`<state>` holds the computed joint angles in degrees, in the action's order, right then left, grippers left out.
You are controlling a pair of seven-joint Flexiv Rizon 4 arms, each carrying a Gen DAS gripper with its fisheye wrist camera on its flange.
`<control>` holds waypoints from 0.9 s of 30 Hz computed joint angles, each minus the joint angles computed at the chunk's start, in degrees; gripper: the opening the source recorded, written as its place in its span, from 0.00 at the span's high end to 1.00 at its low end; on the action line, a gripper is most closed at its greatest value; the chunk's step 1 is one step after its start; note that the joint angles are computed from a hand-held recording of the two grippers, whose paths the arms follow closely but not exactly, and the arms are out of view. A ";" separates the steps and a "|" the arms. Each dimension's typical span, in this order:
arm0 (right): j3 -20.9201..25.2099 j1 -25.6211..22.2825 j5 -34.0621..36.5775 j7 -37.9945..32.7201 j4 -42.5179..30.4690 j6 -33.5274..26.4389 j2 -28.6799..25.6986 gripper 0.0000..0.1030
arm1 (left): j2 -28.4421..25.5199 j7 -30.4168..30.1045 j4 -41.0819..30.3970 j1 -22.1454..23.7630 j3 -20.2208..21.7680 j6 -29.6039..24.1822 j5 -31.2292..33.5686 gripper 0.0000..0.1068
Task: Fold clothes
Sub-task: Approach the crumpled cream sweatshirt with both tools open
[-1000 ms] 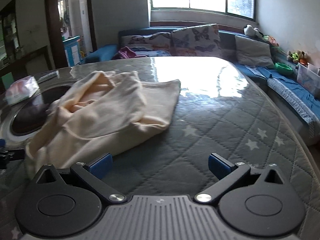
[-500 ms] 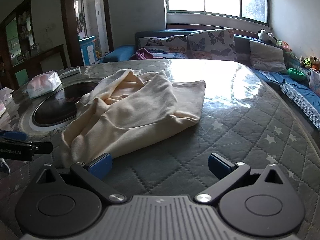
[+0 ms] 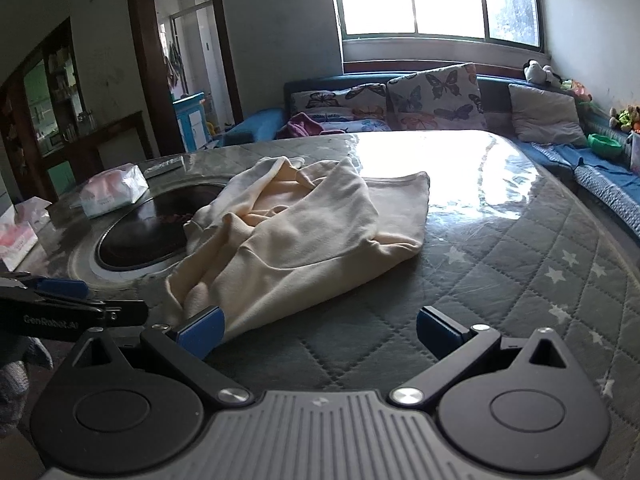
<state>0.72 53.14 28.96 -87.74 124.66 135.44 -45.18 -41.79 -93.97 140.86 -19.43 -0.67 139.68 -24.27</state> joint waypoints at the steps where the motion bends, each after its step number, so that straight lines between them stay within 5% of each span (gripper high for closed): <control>1: -0.42 0.62 0.71 -0.31 -0.14 0.22 -0.10 0.00 | 0.04 0.03 -0.01 -0.14 -0.01 0.01 -0.09 0.04; 27: -0.13 3.48 3.22 -4.66 -0.76 0.18 0.62 0.00 | 0.93 1.16 0.24 -2.31 0.20 -1.07 -3.06 0.04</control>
<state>0.59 56.63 32.18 -92.40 123.91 135.62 -44.55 -40.86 -92.82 141.10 -21.74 -0.47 138.61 -27.33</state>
